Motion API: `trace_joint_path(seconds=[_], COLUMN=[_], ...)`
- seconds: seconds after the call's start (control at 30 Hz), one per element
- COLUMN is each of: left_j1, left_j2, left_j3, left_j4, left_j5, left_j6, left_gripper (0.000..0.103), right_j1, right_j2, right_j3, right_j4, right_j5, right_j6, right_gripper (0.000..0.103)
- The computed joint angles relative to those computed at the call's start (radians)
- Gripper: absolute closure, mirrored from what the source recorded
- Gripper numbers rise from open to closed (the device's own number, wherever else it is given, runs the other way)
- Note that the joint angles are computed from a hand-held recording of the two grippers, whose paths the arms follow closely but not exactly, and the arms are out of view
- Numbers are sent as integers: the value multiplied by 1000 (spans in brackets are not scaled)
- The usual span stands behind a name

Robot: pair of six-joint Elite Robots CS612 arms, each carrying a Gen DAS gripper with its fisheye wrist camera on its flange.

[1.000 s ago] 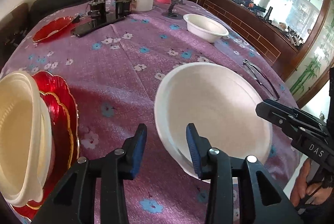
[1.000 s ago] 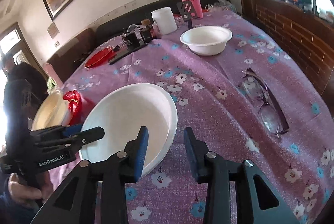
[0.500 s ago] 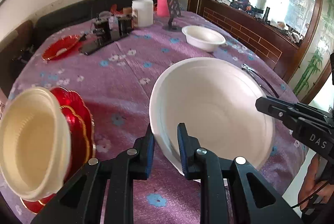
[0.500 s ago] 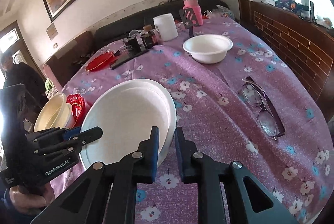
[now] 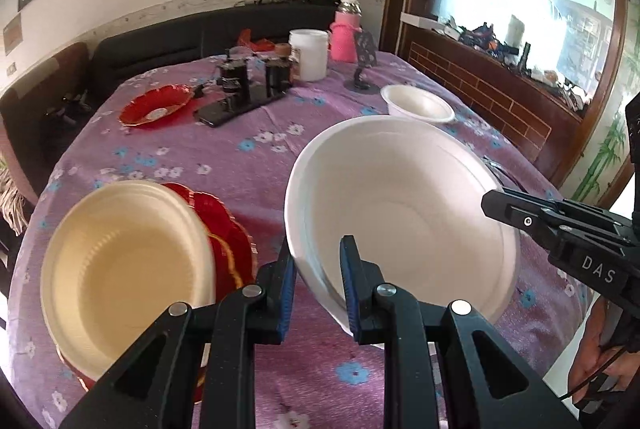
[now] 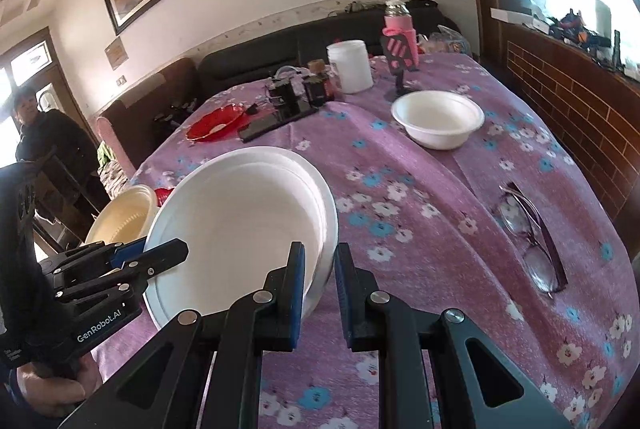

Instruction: Organize plates and bowls

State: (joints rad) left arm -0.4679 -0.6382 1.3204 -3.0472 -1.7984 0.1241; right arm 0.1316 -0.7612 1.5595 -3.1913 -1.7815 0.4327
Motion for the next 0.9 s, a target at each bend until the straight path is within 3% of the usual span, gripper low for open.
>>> trace_joint_path(seconds=[0.47,0.9], left_j1=[61,115], left_j2=[-31,-42], left_j3=[22,39], left_j4=[-109,-138], left_j5=[9,61], left_j6=[-84,-155], left_gripper=[82,82], right_j1=[37,77], right_j2=[47,127], right_j3=[-142,-313], right_j4=[36,135], right_j5=[40,101], right_j6=[-93,-174], right_gripper=[86,86])
